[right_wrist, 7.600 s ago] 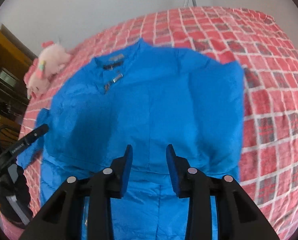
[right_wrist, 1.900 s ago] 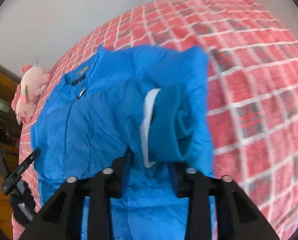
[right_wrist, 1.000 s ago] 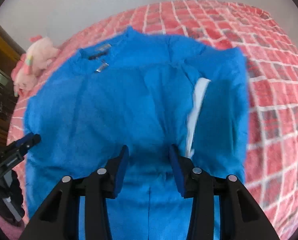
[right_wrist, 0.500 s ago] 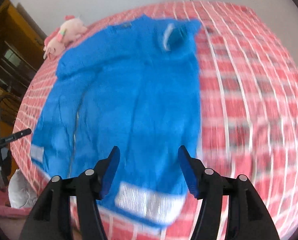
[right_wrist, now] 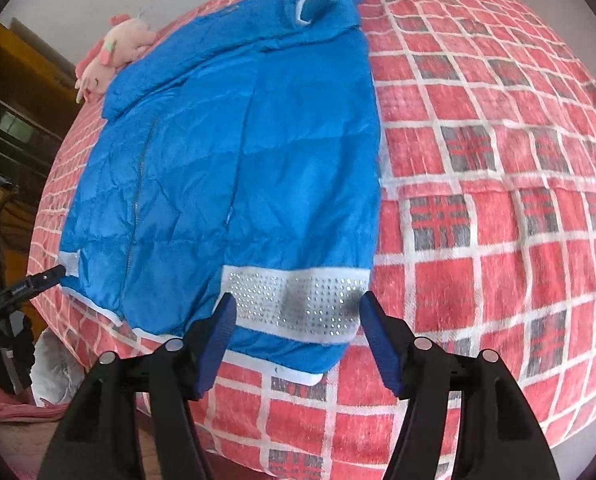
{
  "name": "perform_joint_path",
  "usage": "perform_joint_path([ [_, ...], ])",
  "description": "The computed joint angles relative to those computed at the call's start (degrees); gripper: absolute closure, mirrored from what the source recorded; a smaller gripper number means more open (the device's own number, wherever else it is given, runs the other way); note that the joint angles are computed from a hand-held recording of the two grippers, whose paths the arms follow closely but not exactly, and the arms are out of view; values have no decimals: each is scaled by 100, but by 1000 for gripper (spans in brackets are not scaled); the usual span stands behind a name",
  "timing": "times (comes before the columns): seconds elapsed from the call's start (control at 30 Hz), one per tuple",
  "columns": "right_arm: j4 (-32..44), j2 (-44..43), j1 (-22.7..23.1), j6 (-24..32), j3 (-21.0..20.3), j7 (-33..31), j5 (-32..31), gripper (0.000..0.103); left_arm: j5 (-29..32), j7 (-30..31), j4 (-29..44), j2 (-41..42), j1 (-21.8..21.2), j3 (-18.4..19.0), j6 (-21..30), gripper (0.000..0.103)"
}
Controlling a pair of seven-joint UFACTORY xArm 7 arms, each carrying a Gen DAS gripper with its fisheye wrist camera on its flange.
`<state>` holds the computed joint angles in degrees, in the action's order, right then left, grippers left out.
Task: Fold large clothes
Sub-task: 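Grasp the hem band with the left tool while the right tool grasps it too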
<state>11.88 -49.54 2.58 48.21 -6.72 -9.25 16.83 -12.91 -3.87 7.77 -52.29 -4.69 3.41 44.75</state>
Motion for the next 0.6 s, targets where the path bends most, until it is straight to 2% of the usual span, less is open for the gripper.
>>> perform_joint_path([
  [0.17, -143, 208, -3, -122, -115, -77, 132, 37, -172, -10, 24, 439, -205, -1, -321, 29],
  [0.23, -164, 312, 28, -228, -133, -71, 248, 43, -257, -3, 42, 535, -251, 51, -396, 31],
  [0.27, -174, 334, 30, -261, -121, -61, 275, 54, -285, -27, 58, 552, -259, 47, -404, 36],
  [0.3, -182, 310, 16, -273, -107, -61, 270, 67, -329, 36, 63, 518, -284, 119, -386, 50],
  [0.33, -205, 206, 25, -266, -131, -98, 295, 75, -446, 178, 71, 466, -370, 267, -351, 66],
  [0.37, -211, 126, 24, -257, -163, -140, 312, 84, -555, 258, 84, 414, -434, 338, -310, 70],
  [0.47, -149, -223, 39, -60, -524, -452, 537, 90, -614, 249, 122, 308, -466, 198, -313, 84],
  [0.6, -62, -315, -60, 104, -523, -573, 640, 90, -678, 297, 150, 77, -450, 234, -193, 88],
])
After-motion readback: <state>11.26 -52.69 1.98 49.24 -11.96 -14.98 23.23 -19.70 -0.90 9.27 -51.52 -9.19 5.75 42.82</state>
